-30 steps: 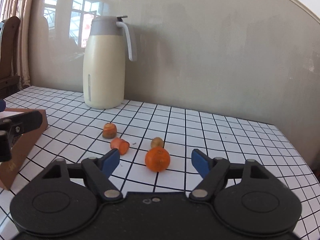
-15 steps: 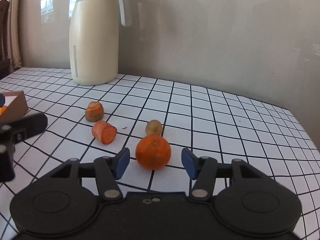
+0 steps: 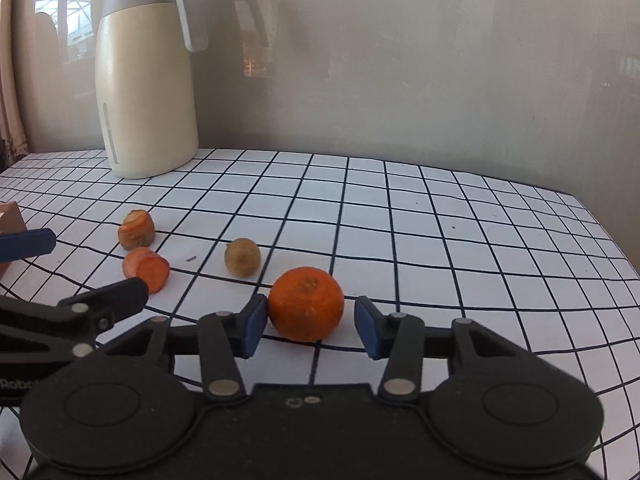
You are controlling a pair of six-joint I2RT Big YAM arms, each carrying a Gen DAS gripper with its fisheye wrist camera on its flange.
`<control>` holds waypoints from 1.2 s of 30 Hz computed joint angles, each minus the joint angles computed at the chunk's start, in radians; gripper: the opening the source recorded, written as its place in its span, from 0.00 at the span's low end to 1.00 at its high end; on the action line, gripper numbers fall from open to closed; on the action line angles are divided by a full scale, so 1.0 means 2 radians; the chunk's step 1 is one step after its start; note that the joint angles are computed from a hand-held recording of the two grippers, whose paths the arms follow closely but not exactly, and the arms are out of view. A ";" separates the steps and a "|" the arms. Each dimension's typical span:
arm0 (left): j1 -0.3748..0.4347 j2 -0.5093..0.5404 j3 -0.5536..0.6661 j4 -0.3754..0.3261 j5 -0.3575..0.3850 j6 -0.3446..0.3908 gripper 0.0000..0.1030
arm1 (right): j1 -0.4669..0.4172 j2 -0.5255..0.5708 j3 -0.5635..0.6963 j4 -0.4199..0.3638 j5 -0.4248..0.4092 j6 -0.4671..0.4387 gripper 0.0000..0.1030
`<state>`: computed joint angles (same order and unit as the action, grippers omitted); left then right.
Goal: Organize fruits
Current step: 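Grasp the carrot chunk with the left gripper while the right grasps an orange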
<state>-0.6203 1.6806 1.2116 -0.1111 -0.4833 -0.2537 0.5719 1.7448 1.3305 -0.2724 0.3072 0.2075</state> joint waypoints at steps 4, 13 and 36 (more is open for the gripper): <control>0.003 0.015 0.019 -0.010 0.008 -0.010 0.92 | -0.005 -0.004 -0.004 0.003 -0.006 -0.002 0.32; 0.010 0.035 0.050 -0.048 0.032 -0.021 0.81 | -0.009 -0.002 -0.007 0.011 -0.017 0.000 0.32; -0.005 -0.003 0.011 -0.013 0.033 0.010 0.23 | 0.007 -0.036 -0.022 0.017 0.013 0.004 0.30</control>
<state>-0.6297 1.6742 1.2338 -0.1375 -0.4169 -0.2336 0.5860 1.6726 1.2867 -0.2384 0.3333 0.2146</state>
